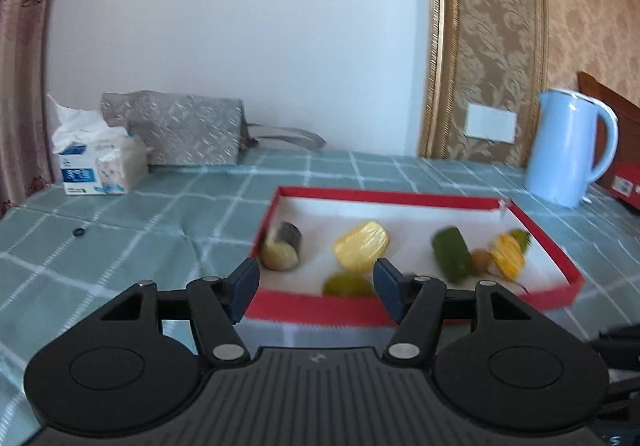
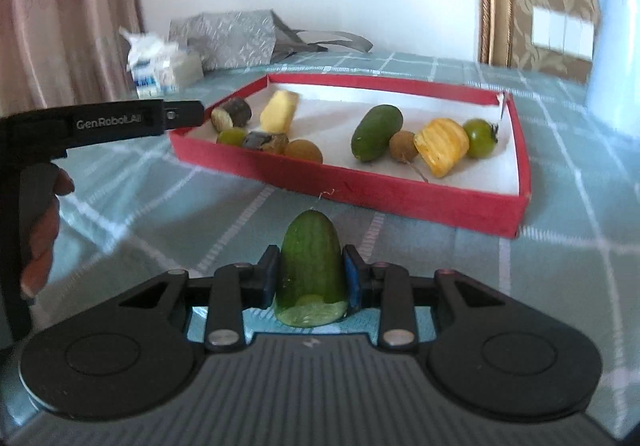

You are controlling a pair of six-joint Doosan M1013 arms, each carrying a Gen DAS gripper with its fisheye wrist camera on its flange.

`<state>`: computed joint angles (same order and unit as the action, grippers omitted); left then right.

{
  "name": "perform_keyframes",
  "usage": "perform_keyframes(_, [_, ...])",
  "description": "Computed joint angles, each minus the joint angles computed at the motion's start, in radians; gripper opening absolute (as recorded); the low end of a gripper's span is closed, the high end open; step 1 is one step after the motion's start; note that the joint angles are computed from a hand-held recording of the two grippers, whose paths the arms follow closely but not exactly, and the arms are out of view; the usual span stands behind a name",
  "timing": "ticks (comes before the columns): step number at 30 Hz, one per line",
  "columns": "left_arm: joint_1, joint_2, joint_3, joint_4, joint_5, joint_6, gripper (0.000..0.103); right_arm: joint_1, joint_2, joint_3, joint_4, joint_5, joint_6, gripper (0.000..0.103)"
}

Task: Organize fruits
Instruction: 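Carry the star fruit into the tray and open the left gripper while the right gripper lifts the cucumber, then carry the green cucumber into the tray and open the right gripper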

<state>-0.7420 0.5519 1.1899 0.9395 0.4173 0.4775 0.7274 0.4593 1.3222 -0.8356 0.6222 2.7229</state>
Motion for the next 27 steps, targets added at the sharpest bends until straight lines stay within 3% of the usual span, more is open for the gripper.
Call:
perform_keyframes(2, [-0.003, 0.003, -0.001, -0.038, 0.004, 0.047, 0.063, 0.012, 0.016, -0.028, -0.006, 0.054, -0.074, 0.032])
perform_keyframes(7, [-0.003, 0.018, -0.02, -0.146, 0.044, 0.183, 0.063, 0.023, 0.024, -0.038, -0.049, 0.081, -0.059, 0.032])
perform_keyframes(13, [-0.006, 0.031, -0.039, -0.157, 0.093, 0.205, 0.065, 0.038, 0.036, -0.048, -0.108, 0.117, -0.05, 0.03])
perform_keyframes(17, [-0.005, 0.03, -0.037, -0.168, 0.088, 0.214, 0.065, 0.048, 0.043, -0.054, -0.157, 0.147, -0.028, 0.03])
perform_keyframes(22, [-0.005, 0.032, -0.041, -0.18, 0.093, 0.228, 0.066, 0.073, 0.048, -0.046, -0.313, 0.231, 0.037, 0.031])
perform_keyframes(25, [-0.004, 0.029, -0.037, -0.184, 0.083, 0.229, 0.066, 0.076, 0.041, -0.034, -0.35, 0.236, 0.067, 0.03])
perform_keyframes(27, [-0.005, 0.03, -0.039, -0.184, 0.088, 0.232, 0.066, 0.079, 0.047, -0.045, -0.35, 0.265, 0.014, 0.03])
